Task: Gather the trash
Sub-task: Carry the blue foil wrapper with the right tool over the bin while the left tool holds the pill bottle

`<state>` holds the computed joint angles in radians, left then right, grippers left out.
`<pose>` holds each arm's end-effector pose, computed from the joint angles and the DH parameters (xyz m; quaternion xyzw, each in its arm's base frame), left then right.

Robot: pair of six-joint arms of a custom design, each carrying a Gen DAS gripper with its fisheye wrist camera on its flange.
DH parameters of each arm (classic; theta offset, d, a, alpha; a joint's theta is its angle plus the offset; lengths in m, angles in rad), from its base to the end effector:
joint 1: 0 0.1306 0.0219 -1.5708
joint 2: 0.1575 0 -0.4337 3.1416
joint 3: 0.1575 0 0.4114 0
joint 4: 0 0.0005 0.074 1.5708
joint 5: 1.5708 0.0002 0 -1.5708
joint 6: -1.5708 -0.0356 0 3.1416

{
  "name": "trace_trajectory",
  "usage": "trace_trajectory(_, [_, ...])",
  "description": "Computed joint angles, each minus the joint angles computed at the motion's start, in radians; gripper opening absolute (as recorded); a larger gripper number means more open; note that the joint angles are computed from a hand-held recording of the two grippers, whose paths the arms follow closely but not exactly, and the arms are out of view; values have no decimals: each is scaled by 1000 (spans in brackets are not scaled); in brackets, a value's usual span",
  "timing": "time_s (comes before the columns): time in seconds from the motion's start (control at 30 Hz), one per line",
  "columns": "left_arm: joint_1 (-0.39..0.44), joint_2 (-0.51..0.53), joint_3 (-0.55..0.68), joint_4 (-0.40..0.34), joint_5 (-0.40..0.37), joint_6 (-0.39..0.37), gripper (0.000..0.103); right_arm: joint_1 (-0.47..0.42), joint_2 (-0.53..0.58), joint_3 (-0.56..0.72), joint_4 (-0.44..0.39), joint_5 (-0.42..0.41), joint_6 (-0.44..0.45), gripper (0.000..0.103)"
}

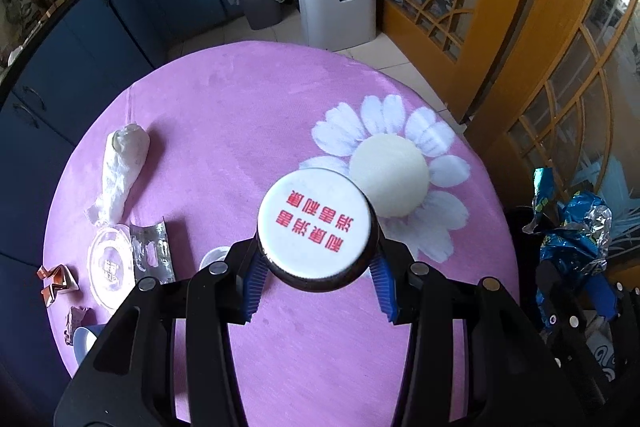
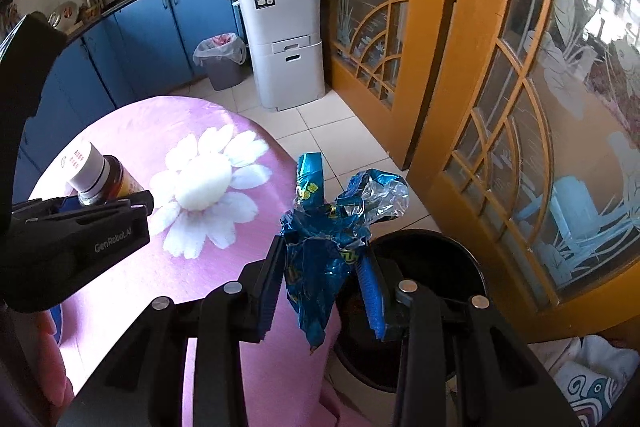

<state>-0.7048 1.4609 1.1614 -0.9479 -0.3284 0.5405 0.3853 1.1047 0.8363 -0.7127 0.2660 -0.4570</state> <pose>0.3649 -0.2959 0.3402 0.0537 0.9726 0.0384 0.2231 0.3252 0.1213 0.3446 0.0725 0.9464 0.0019 0.3147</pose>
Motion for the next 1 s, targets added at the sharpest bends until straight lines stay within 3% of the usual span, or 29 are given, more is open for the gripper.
trace_trajectory(1.0, [-178,121,140,-36,-60,-27,46,-214,-122,-87,4,-104,42,35])
